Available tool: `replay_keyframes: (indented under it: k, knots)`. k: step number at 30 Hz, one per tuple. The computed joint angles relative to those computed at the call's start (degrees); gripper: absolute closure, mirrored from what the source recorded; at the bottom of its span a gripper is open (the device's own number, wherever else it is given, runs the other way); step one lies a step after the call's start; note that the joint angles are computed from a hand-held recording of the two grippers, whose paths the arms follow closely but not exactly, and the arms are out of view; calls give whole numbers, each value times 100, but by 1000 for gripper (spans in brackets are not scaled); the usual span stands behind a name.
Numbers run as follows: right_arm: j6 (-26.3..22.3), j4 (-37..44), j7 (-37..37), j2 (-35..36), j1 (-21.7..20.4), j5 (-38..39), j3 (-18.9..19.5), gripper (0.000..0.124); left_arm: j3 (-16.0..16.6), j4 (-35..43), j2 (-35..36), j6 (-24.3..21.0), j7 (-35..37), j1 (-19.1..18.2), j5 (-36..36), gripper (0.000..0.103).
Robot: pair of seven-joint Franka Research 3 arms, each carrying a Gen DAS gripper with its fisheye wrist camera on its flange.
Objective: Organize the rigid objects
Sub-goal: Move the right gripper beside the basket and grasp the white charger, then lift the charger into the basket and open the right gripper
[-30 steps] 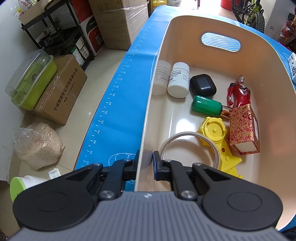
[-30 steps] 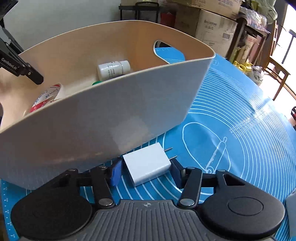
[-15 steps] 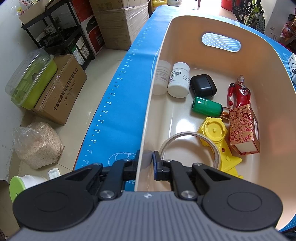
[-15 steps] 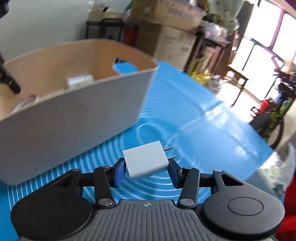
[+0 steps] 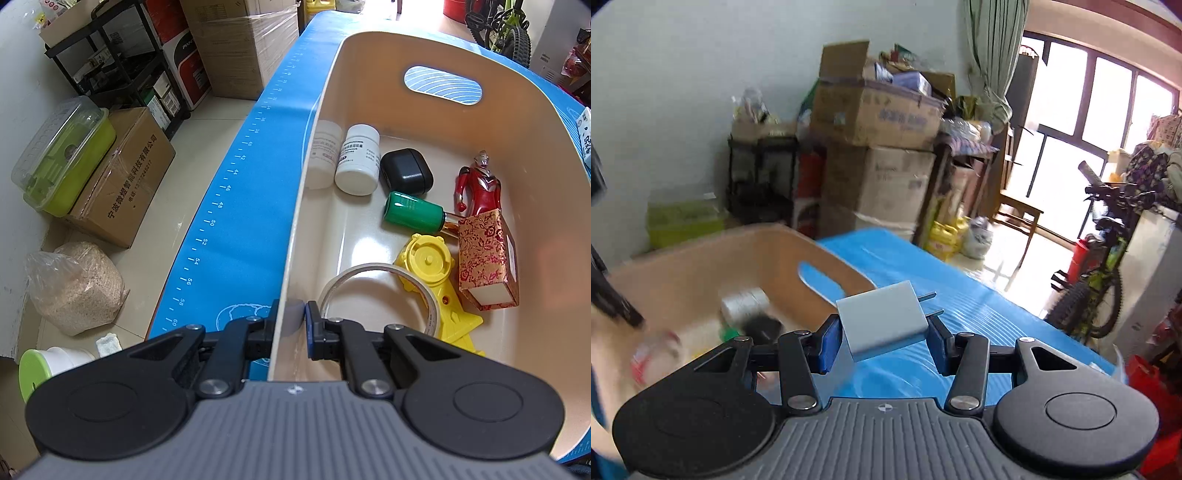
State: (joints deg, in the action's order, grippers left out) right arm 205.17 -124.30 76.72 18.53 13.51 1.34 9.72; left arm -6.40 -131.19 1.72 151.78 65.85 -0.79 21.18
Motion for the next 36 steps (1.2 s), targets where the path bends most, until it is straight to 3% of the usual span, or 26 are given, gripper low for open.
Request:
replay_keyframes:
  k: [3, 7, 10, 14, 19, 21, 26, 33, 36]
  knots:
    - [-284, 158, 268, -66, -85, -156, 239, 69, -1, 0, 2, 1, 0, 1, -2, 89]
    - [-850, 497, 155, -41, 326, 132, 143, 69, 3, -4, -9, -1, -6, 4, 13, 89]
    - [-1311, 775, -106, 31, 878, 563, -172, 69, 1, -3, -9, -4, -9, 5, 15, 89]
    - [-1862, 1068, -260, 189, 1975, 984, -1102, 69, 4, -9, -22, -7, -30, 5, 78, 89]
    - [-2651, 1338, 240, 366, 2864, 602, -1980, 69, 8, -47, -57, 15, -6, 17, 78, 89]
    - [-2945, 1448, 469, 420, 2923, 432, -2044, 69, 8, -48, -60, 12, -6, 19, 81, 89]
    - [-3599, 1645, 568, 472, 2466, 266, -1522, 69, 8, -51, -60, 15, -23, 21, 102, 89]
    - [-3392, 1426, 1183, 374, 2150, -9, -1196, 60, -8, 7, -3, -39, -173, -12, 263, 88]
    - [-3238, 1259, 1521, 264, 2260, -197, -1300, 51, -7, -2, -21, -45, -232, -20, 306, 88]
